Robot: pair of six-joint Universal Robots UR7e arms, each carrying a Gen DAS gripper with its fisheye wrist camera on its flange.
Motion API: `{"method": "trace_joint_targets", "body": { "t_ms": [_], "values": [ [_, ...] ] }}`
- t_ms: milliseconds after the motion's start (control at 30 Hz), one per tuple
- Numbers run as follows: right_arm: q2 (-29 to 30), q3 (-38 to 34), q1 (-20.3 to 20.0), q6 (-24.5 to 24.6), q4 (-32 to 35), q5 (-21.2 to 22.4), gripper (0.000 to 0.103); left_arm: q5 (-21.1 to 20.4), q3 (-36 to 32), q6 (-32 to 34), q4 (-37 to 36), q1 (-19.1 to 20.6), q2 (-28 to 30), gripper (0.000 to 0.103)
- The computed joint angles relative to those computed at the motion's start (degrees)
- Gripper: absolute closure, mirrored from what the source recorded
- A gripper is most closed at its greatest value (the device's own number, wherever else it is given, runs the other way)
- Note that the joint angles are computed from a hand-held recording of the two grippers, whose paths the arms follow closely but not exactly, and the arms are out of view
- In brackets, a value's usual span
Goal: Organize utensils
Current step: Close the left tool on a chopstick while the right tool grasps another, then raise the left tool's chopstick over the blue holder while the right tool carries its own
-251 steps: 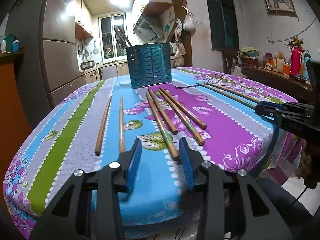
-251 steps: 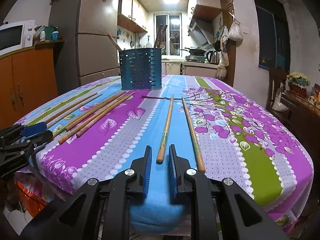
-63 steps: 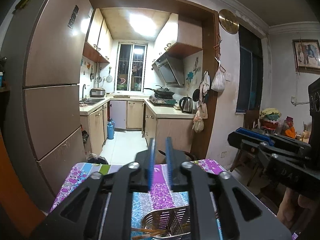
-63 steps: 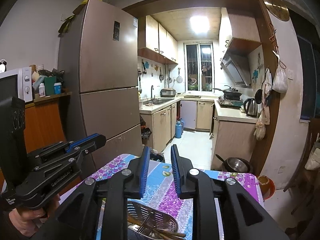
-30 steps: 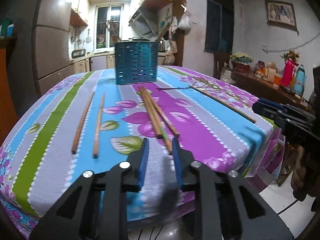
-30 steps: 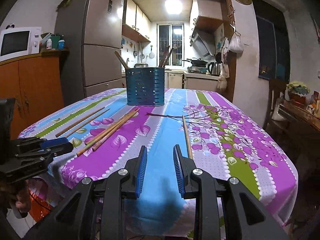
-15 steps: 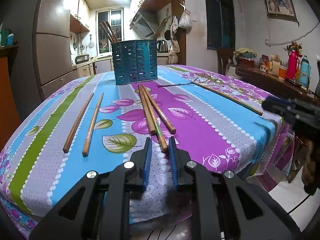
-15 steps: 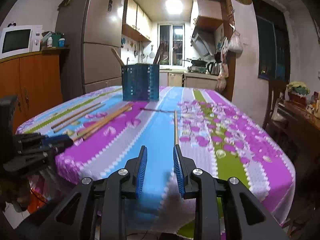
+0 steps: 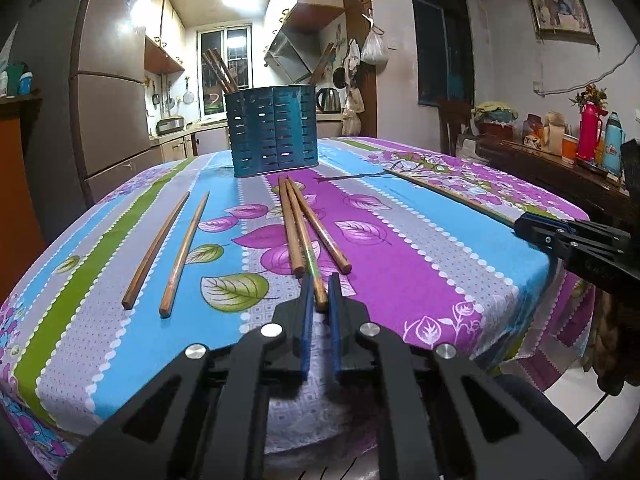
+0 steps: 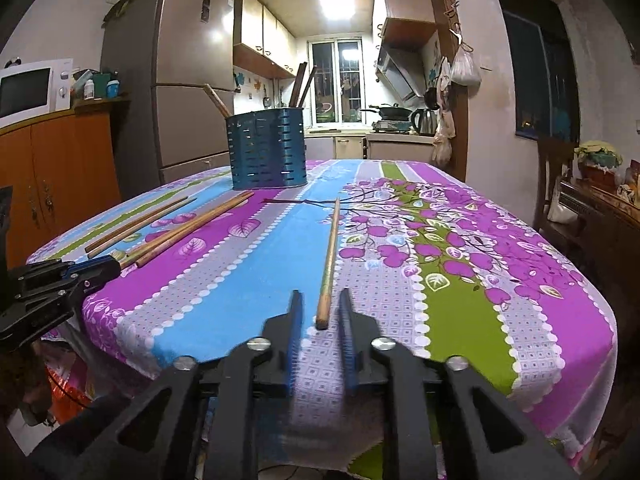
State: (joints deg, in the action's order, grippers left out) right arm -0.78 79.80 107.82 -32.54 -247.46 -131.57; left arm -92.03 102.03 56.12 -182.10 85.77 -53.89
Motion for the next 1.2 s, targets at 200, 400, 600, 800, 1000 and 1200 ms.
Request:
{"method": "trace_joint_targets", "body": {
  "t_ms": [200, 400, 600, 800, 1000, 1200],
  "values": [
    [-0.15, 0.18, 0.48, -0.60, -1.03, -0.65, 0.095, 0.46, 0.03, -0.39, 0.35, -0.22, -0.25, 0.097],
    [-1.48, 0.95, 2.25, -3.94, -3.37, -0.65, 0.096, -0.74, 0.11, -0.45, -1.28, -0.44, -1.05, 0.098],
    [-3.56, 1.25, 4.34, -9.10, -5.56, -0.22, 0.096, 0.28, -1.79, -0.76, -3.35, -0.86, -0.52, 0.098],
    [-5.51, 0.58, 5.86, -15.32, -6.44, 1.15, 0.096, 1.04, -3.86, -0.42, -3.35, -1.86, -0.40, 0.098],
    [-8.41, 0.65, 7.10, -20.46, -7.01, 3.16, 0.096, -0.77, -4.17, 1.52, -3.62, -2.88, -1.39, 0.098],
    [-12.52, 2.17, 7.90, -20.81, -4.82, 5.55, 0.096, -3.21, -5.40, 1.63, -2.65, -4.36, -2.56, 0.098]
  ]
}}
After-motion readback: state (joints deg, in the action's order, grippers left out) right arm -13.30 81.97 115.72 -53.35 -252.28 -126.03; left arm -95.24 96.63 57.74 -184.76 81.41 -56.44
